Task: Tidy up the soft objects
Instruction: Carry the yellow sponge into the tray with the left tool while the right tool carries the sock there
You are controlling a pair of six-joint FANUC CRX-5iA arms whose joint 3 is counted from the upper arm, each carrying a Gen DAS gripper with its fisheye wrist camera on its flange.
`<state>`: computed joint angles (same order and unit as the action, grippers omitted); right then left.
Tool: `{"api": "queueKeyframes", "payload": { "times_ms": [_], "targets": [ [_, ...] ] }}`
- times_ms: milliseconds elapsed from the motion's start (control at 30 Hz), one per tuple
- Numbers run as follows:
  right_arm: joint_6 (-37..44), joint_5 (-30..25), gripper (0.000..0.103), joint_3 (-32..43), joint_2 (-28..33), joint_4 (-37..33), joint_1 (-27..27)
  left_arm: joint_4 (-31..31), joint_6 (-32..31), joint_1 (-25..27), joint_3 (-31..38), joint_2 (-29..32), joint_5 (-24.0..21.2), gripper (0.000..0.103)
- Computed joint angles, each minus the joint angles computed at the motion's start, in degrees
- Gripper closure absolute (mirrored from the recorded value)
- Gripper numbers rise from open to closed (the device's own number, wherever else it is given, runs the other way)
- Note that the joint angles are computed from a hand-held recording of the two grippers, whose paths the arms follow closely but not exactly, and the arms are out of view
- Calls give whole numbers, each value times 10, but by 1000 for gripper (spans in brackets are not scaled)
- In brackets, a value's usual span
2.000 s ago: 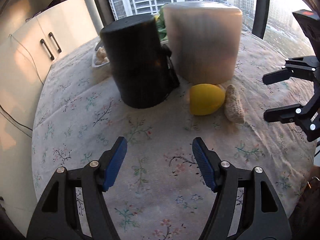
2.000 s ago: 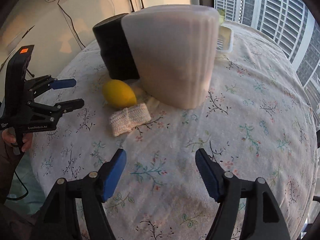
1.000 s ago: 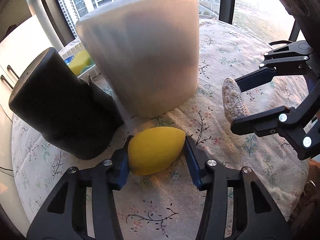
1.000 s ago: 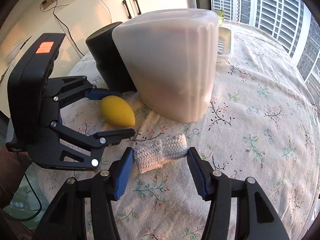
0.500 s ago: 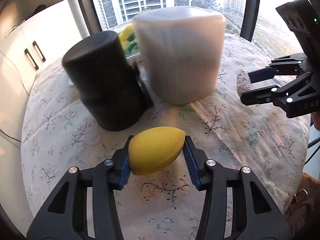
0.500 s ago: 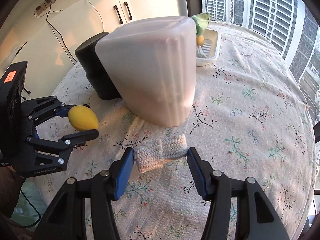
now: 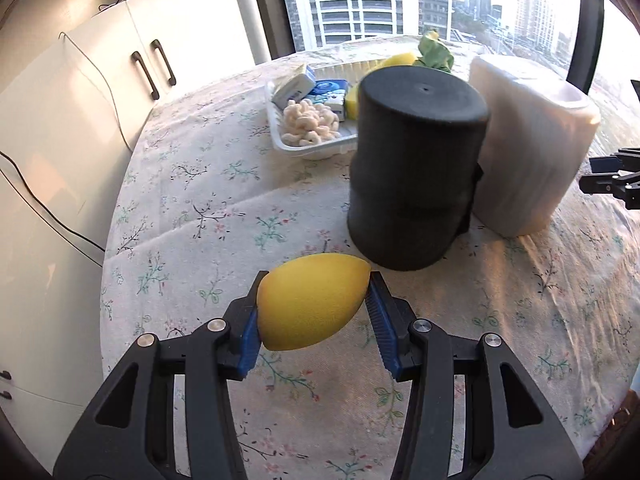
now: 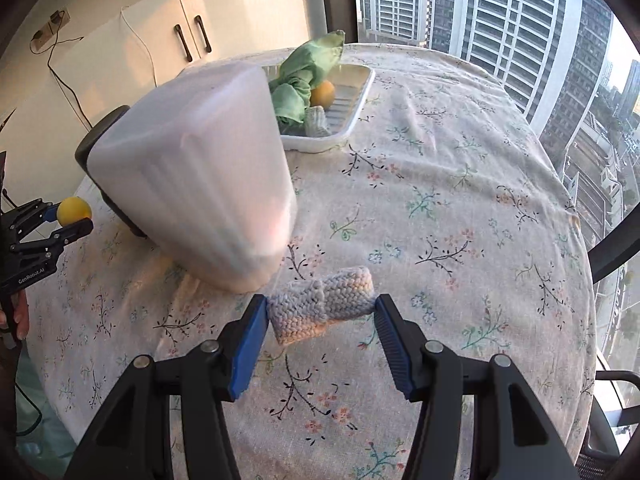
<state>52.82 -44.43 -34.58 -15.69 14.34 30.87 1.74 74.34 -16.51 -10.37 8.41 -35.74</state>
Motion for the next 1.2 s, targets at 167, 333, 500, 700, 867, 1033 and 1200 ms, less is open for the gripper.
{"api": "queueKeyframes", "payload": {
  "times_ms": [167,333,500,700,867,1033,1200],
  "targets": [
    [18,5,45,25,30,7,-41,-35,35,16,39,24,-9,58],
    [52,15,45,70,74,-8,-86,-42,55,30,94,63,-18,58],
    [69,21,45,120,122,-10,-115,-32,62,37,155,104,-15,58],
    [110,27,45,194,175,-47,-136,19,19,27,261,175,-27,58],
    [183,15,45,269,216,-124,-147,76,-12,12,403,271,-88,58],
    [256,-12,45,343,262,-197,-152,60,-20,-18,578,379,-184,58],
    [288,-47,45,391,307,-231,-151,15,-44,-49,738,479,-290,58]
  ]
}}
